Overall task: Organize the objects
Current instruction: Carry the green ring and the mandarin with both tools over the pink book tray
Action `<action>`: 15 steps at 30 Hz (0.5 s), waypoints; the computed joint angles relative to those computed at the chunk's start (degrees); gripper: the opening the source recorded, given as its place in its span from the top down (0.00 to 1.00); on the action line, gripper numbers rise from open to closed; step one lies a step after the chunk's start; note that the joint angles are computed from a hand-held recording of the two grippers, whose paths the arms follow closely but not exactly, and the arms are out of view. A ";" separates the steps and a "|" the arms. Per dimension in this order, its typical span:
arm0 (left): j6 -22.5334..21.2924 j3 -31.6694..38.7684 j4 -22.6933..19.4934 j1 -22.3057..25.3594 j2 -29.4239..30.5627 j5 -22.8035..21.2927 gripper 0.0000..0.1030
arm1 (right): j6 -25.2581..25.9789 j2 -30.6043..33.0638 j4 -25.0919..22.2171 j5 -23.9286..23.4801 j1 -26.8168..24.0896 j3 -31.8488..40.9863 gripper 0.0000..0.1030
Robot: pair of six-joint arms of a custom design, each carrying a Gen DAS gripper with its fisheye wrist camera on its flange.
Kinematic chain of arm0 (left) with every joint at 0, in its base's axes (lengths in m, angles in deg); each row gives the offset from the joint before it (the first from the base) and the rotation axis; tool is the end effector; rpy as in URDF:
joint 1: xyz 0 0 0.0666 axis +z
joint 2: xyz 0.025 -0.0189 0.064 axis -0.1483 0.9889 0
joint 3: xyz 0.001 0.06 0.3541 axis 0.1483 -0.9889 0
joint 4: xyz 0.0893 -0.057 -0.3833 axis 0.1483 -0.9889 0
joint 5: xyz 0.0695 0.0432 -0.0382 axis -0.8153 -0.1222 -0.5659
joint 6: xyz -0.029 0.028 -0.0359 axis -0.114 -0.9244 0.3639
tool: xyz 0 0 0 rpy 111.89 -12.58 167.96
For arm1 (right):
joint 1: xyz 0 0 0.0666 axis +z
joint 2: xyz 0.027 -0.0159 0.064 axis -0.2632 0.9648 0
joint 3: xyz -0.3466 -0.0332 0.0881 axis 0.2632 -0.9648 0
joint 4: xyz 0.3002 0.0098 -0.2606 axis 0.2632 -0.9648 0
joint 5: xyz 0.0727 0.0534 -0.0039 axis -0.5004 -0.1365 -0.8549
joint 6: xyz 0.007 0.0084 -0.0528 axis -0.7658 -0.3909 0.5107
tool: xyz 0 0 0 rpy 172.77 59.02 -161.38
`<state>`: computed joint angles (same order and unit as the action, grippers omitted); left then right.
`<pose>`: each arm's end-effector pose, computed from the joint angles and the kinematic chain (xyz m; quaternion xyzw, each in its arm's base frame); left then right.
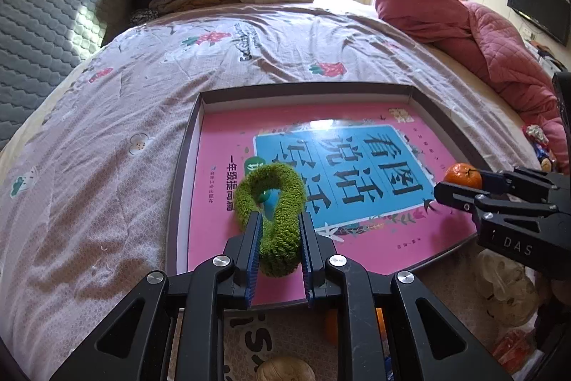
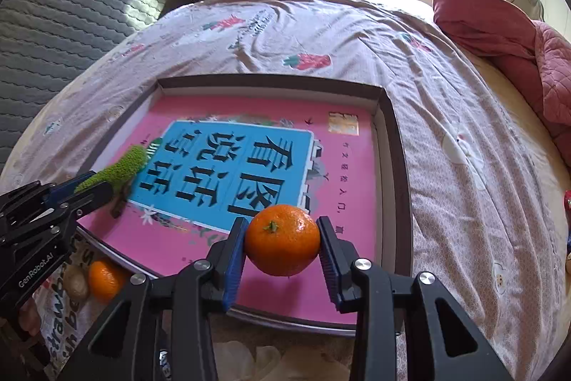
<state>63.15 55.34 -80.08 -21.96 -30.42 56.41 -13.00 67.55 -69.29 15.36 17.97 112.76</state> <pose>0.3022 -0.0678 0.4085 -0.0121 0.9375 -0.0169 0.3475 0.3577 0.2299 0.4150 -0.1684 0.9387 0.0722 0.2921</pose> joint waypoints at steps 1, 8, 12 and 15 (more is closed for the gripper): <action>-0.02 0.00 -0.10 -0.06 0.25 0.05 0.80 | -0.08 0.31 -0.36 0.11 -0.10 0.13 0.62; -0.06 0.24 -1.35 -0.27 1.20 1.18 0.78 | -0.27 1.53 -2.08 0.22 -0.54 0.66 0.62; 0.17 0.80 -2.17 0.01 1.63 1.99 0.73 | -0.65 2.03 -2.96 0.72 -0.34 1.33 0.62; 0.36 1.09 -2.79 0.20 1.87 1.95 0.71 | -1.25 2.31 -3.53 1.08 -0.18 1.81 0.62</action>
